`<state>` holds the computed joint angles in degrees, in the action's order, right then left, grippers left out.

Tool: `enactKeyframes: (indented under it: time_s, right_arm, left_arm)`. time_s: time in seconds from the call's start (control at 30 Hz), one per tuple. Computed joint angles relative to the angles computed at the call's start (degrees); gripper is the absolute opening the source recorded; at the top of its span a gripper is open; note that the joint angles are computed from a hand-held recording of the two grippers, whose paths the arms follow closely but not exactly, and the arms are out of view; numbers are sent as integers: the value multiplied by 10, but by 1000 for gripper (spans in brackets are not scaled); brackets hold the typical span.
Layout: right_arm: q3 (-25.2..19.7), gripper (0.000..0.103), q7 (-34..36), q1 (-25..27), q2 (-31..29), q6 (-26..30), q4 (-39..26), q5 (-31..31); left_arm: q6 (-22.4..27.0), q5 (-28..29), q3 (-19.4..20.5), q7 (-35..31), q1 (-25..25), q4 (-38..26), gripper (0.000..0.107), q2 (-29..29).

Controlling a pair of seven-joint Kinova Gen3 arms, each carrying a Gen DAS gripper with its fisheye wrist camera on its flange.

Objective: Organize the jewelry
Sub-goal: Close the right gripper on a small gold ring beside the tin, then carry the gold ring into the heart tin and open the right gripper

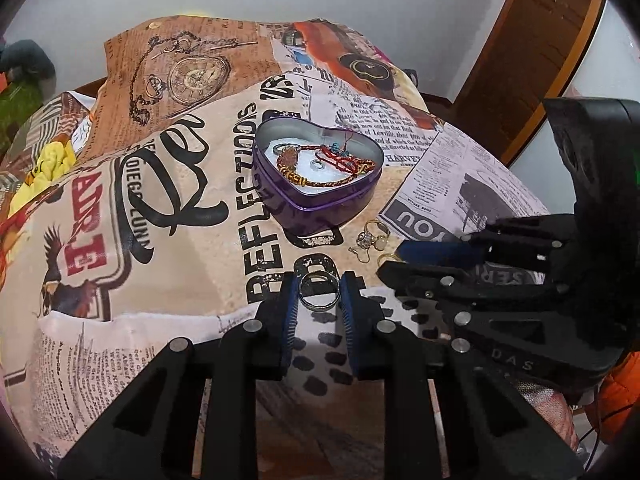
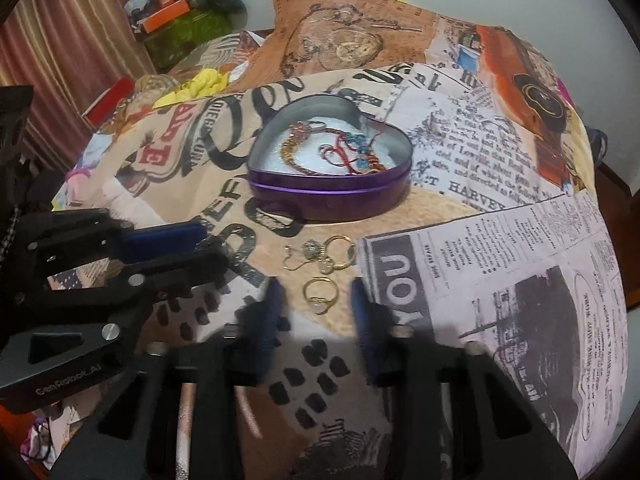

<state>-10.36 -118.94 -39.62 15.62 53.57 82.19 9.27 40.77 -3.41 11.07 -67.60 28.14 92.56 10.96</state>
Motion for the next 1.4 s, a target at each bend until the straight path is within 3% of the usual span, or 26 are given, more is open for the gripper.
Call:
enactKeyframes:
  time_s: [0.47,0.87,1.13,1.4]
  right_arm:
    - [0,16,-64,-2,-41,-31,26,30]
    - [-6,16,-154,-23,-68,-33,20,140]
    - [-6,16,-163,-19,-61,-46,3,165]
    - [2,16,-135,-9,-42,-65,-6,144]
  left_arm:
    - [10,-59,-2,46,21,-15,21,-19]
    - [7,-109,0,76,26,-29,21,-32]
    - [0,-125,-4,78,23,-47,20,-20]
    - [-10,-117,-14,61,15,-63,21,0]
